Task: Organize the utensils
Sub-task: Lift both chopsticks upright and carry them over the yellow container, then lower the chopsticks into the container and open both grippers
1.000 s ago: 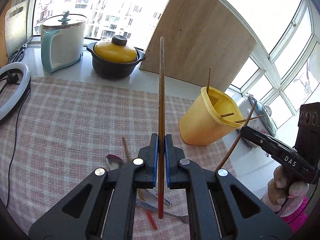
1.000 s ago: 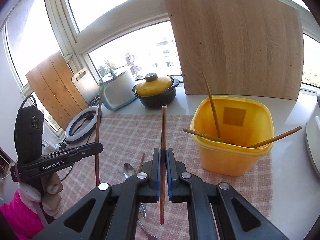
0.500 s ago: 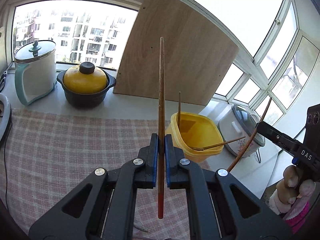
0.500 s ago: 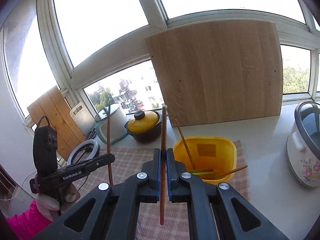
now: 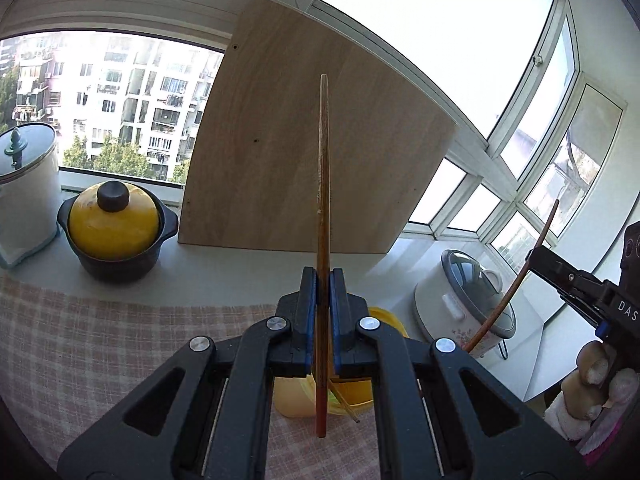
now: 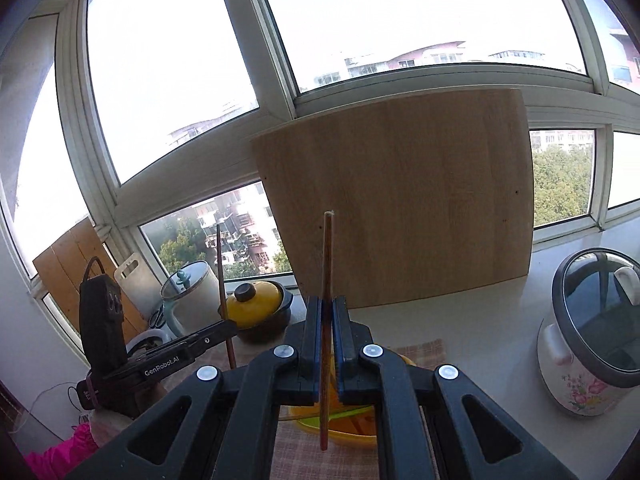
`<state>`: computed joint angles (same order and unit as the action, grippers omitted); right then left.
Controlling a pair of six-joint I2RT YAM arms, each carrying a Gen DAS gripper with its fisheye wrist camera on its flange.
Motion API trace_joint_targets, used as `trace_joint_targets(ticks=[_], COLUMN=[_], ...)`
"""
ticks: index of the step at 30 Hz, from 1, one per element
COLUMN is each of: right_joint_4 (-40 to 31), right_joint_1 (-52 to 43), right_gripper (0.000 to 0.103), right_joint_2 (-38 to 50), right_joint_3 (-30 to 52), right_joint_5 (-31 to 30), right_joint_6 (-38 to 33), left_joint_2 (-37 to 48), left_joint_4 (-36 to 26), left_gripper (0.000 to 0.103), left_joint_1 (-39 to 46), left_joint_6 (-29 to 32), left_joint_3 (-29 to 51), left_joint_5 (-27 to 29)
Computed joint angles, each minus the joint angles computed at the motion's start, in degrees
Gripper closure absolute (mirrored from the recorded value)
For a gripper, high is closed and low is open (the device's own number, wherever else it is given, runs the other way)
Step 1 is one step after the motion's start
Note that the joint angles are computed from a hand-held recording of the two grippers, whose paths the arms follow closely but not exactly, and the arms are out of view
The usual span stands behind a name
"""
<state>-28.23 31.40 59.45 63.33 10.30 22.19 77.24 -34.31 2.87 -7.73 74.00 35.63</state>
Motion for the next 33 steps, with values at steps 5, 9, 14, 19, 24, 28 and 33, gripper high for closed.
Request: trace_joint_targets(ticks=[5,9,14,19,24,28,33], right_joint_4=[1.1,2.1,2.9,3.6,4.0,4.0,4.4], right_joint_1=[-2.1,-4.0,-6.2,-7.5,-7.8,-7.4,-7.0], right_gripper=[0.1,0.1,0.1,0.1,0.1,0.1,0.1], right_joint_2=[1.8,4.0,6.0,6.6,7.3,8.2,8.8], right_joint_3=[0.7,0.4,-1.0,-3.2,-4.5,-5.0,-6.3], right_joint_5=[0.6,-0.8,-3.3,-5.3,-6.2,-6.6,-7.1], right_joint_6=[-1.1,-1.2,-0.6,0.3,0.2,0.3,0.6], left_joint_2=[2.9,4.5,6.2,7.8,7.2,6.1,4.6], left_joint_4=[4.4,7.6,11.0,12.0,11.5,9.5,7.3], left_gripper=[0.099,0.099,0.099,0.099,0.099,0.099,0.099], left_joint_1=[-2.6,-5.2,-7.7,-8.5,-8.6,-8.2,-7.0], left_joint_6=[-2.2,-2.8,-2.3,-1.5,-0.3,1.2,2.9], left_joint_3=[0.4,-0.4,-1.8,-2.6,-3.7,-4.1,-4.7], left_joint_5=[-1.5,-3.6,-5.7,-6.1,-5.8,-5.1,-4.2])
